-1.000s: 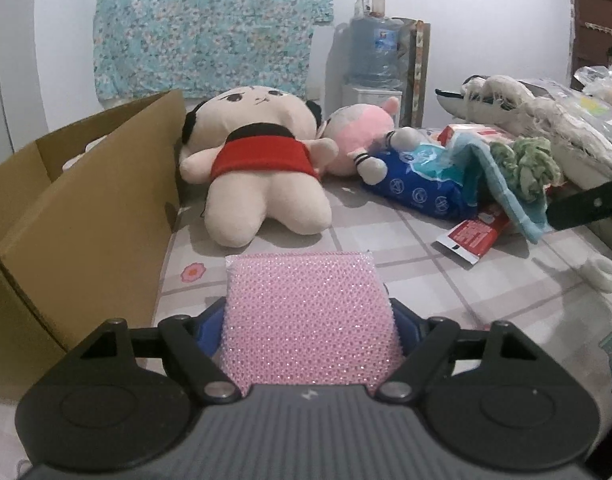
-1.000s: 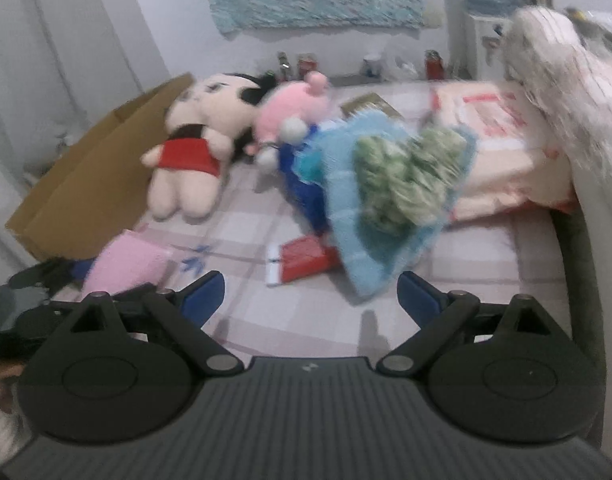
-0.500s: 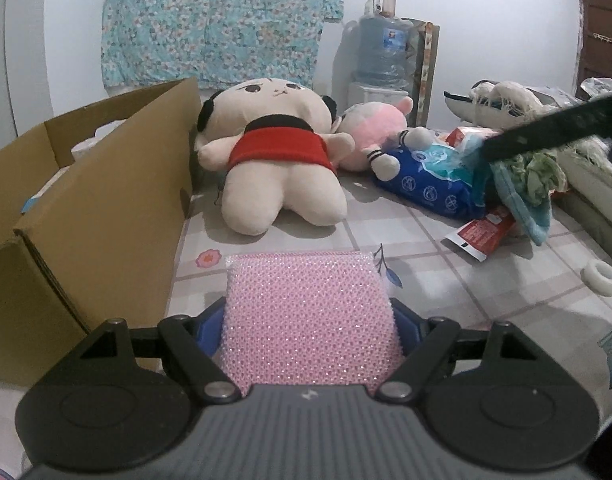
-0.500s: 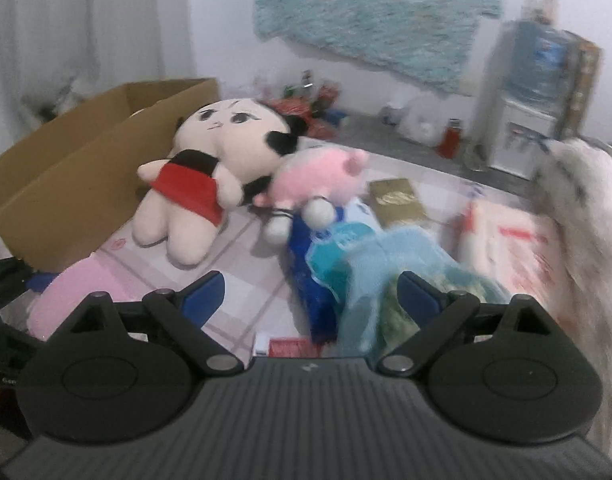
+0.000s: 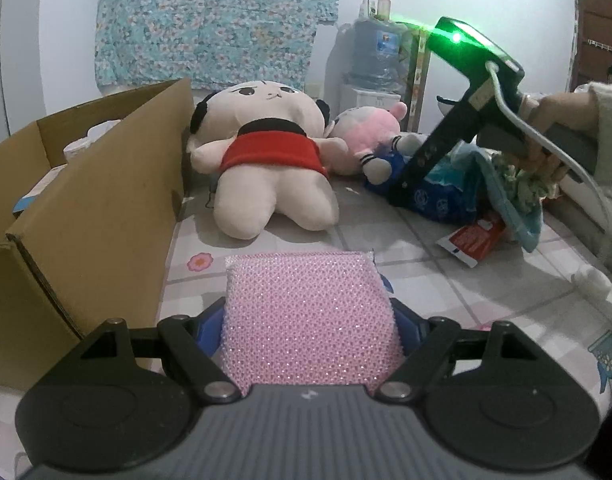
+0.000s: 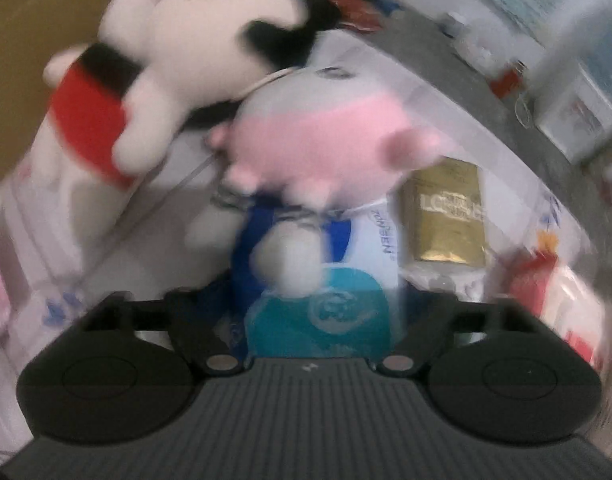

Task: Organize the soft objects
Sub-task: 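Grasp the blue-white ZONSEN tissue pack with the right gripper while the left gripper holds the pink pad, then carry the tissue pack into the cardboard box with the right gripper while the left gripper carries the pink pad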

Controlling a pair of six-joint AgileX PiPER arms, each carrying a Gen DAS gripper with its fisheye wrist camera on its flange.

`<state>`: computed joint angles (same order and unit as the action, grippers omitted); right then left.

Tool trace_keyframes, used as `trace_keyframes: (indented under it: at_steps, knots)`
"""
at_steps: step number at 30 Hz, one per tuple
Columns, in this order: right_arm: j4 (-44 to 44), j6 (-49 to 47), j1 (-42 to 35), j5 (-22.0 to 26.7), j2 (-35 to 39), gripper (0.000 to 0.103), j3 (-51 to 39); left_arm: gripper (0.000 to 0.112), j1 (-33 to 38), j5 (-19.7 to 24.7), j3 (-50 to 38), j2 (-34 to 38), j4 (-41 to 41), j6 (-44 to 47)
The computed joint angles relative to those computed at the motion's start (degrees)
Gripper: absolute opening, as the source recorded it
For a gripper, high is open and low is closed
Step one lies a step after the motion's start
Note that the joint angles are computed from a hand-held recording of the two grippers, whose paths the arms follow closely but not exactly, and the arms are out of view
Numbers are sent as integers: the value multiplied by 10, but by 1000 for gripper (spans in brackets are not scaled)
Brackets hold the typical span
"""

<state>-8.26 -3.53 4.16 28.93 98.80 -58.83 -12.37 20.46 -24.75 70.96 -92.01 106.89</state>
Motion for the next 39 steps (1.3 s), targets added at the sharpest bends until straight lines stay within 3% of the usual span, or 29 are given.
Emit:
trace_keyframes:
  at_steps: [5, 8, 14, 20, 25, 28, 31, 35, 39]
  knots:
    - [63, -14, -11, 5, -48, 72, 29, 82, 23, 33, -3, 3, 21, -20]
    - [141, -76, -19, 45, -84, 72, 35, 81, 23, 36, -1, -3, 15, -21]
    - [171, -77, 3, 97, -169, 71, 55, 81, 54, 85, -3, -31, 58, -70]
    - [248, -96, 4, 142, -261, 72, 76, 81, 148, 187, -36, -114, 185, -218]
    - [275, -69, 33, 168, -273, 72, 35, 81, 292, 336, -100, -140, 231, -247]
    - [323, -56, 45, 172, -243, 72, -15, 81, 362, 399, -150, -131, 241, -243]
    - [337, -2, 81, 165, -182, 72, -97, 81, 404, 414, -207, -99, 251, -239]
    - [318, 112, 135, 166, -45, 72, -271, 81, 423, 406, -307, -13, 274, -264]
    - [288, 244, 166, 187, 142, 72, -500, 81, 411, 350, -373, 50, 281, -273]
